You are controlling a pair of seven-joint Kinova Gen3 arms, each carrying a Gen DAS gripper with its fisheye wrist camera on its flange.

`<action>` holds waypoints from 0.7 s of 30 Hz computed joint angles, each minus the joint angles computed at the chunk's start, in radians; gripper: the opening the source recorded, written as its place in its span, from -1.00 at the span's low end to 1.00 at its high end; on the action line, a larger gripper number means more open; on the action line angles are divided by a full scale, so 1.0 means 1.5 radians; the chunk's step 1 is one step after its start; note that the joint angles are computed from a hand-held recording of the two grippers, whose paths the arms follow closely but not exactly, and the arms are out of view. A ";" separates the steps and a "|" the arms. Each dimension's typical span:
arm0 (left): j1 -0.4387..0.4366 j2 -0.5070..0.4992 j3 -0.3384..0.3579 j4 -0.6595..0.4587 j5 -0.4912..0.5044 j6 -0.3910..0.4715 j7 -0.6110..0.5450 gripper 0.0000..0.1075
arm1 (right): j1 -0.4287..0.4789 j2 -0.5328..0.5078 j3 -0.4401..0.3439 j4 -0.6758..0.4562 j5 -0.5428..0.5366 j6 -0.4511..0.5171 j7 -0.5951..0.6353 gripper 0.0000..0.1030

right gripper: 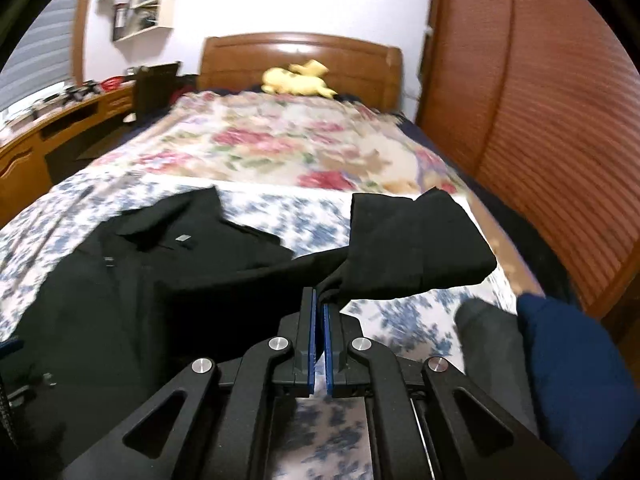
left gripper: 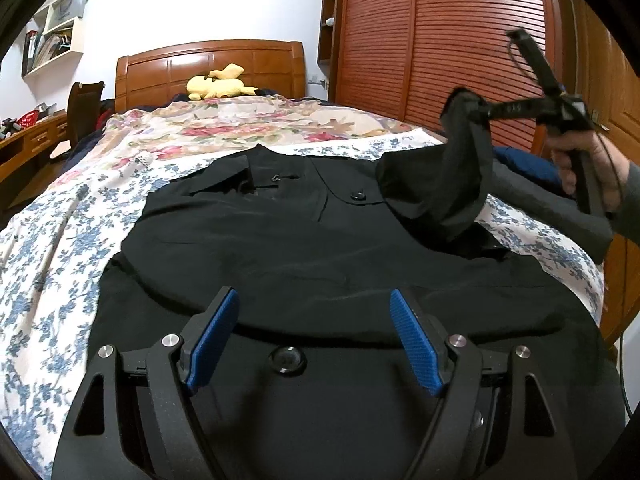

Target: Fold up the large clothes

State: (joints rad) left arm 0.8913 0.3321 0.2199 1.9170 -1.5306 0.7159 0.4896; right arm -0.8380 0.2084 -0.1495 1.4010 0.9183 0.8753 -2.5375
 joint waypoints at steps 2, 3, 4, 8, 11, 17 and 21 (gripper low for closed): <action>0.009 -0.011 0.002 0.013 -0.003 0.017 0.003 0.46 | -0.022 -0.009 -0.010 0.006 0.019 0.009 -0.012 -0.94; 0.012 -0.017 0.005 0.021 -0.005 0.026 0.006 0.46 | -0.031 -0.012 -0.016 0.010 0.025 0.010 -0.016 -0.94; 0.012 -0.022 0.008 0.028 -0.008 0.031 0.012 0.46 | -0.039 -0.016 -0.022 0.017 0.032 0.010 -0.023 -0.94; 0.006 -0.049 0.023 0.064 -0.019 0.047 0.042 0.46 | -0.073 -0.030 -0.052 0.044 0.060 0.014 -0.039 -0.94; 0.000 -0.062 0.035 0.083 -0.021 0.065 0.056 0.46 | -0.085 -0.038 -0.072 0.064 0.059 0.002 -0.039 -0.94; -0.017 -0.093 0.058 0.127 -0.026 0.086 0.094 0.46 | -0.114 -0.038 -0.096 0.104 0.058 -0.012 -0.053 -0.94; -0.028 -0.107 0.068 0.149 -0.030 0.088 0.107 0.46 | -0.111 -0.032 -0.094 0.108 0.044 -0.032 -0.033 -0.94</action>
